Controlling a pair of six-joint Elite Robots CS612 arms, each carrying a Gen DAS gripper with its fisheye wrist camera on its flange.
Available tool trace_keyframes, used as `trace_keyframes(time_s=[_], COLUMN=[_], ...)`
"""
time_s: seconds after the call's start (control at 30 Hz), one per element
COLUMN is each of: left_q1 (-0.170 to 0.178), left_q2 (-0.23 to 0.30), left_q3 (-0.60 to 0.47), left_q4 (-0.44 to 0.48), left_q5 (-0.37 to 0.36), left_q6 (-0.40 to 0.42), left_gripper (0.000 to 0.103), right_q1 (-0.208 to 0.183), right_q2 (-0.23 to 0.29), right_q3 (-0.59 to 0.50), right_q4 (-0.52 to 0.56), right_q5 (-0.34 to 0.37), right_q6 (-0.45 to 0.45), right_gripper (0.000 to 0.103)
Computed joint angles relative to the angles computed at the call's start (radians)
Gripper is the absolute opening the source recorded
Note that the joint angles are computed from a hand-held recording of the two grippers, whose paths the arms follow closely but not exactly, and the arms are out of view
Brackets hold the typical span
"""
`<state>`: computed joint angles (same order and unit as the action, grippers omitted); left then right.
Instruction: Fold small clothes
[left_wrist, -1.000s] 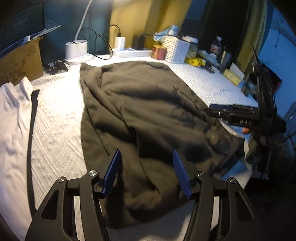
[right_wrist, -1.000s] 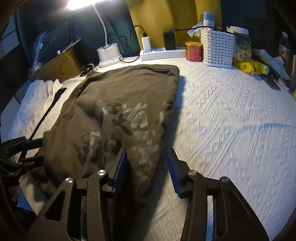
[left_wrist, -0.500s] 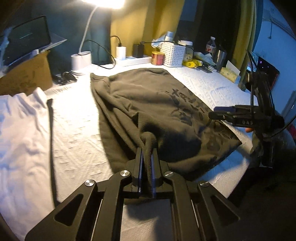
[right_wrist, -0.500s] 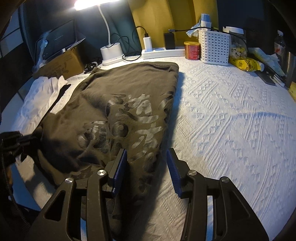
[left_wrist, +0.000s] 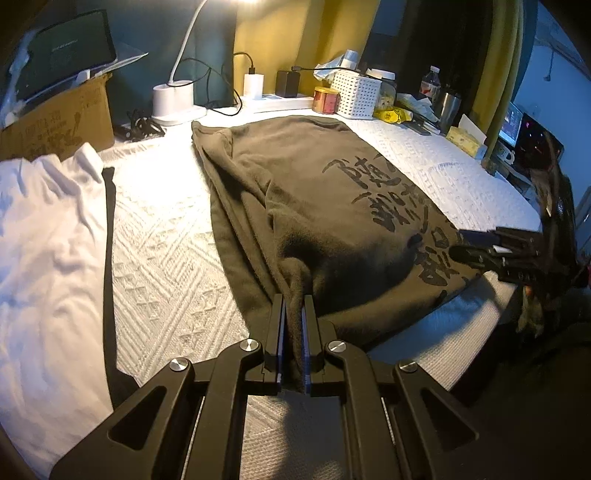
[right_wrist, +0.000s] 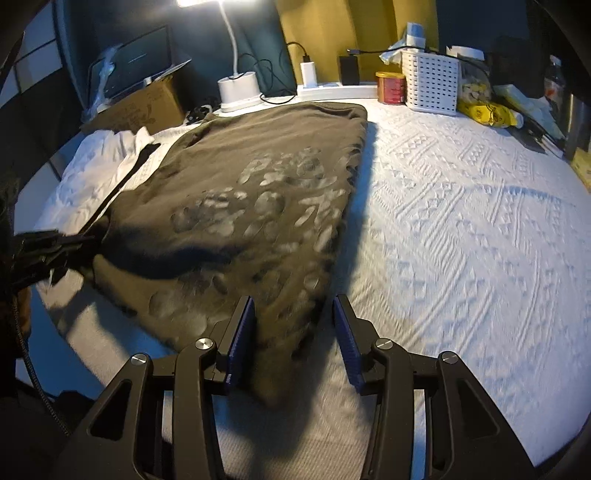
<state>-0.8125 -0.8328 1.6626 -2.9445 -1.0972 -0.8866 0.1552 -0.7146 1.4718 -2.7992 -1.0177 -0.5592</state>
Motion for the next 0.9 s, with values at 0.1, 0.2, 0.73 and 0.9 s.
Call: trace_keyframes(time_s=[0.1, 0.2, 0.73, 0.9], left_q1=[0.003, 0.001, 0.004, 0.009], left_q2=[0.005, 0.007, 0.012, 0.022], left_q3=[0.003, 0.001, -0.034, -0.046], left_q4=[-0.013, -0.008, 0.073, 0.044], left_q5=[-0.015, -0.016, -0.036, -0.064], left_q6=[-0.038, -0.055, -0.086, -0.078], left_gripper=[0.005, 0.007, 0.051, 0.059], right_q1=[-0.001, -0.006, -0.019, -0.026], right_q2=[0.003, 0.000, -0.015, -0.022], right_q3=[0.029, 0.025, 0.025, 0.033], right_q4=[-0.088, -0.060, -0.057, -0.051], right_q5=[0.003, 0.024, -0.004, -0.024], right_q6=[-0.004, -0.013, -0.015, -0.007], right_gripper=[0.037, 0.017, 0.006, 0.006])
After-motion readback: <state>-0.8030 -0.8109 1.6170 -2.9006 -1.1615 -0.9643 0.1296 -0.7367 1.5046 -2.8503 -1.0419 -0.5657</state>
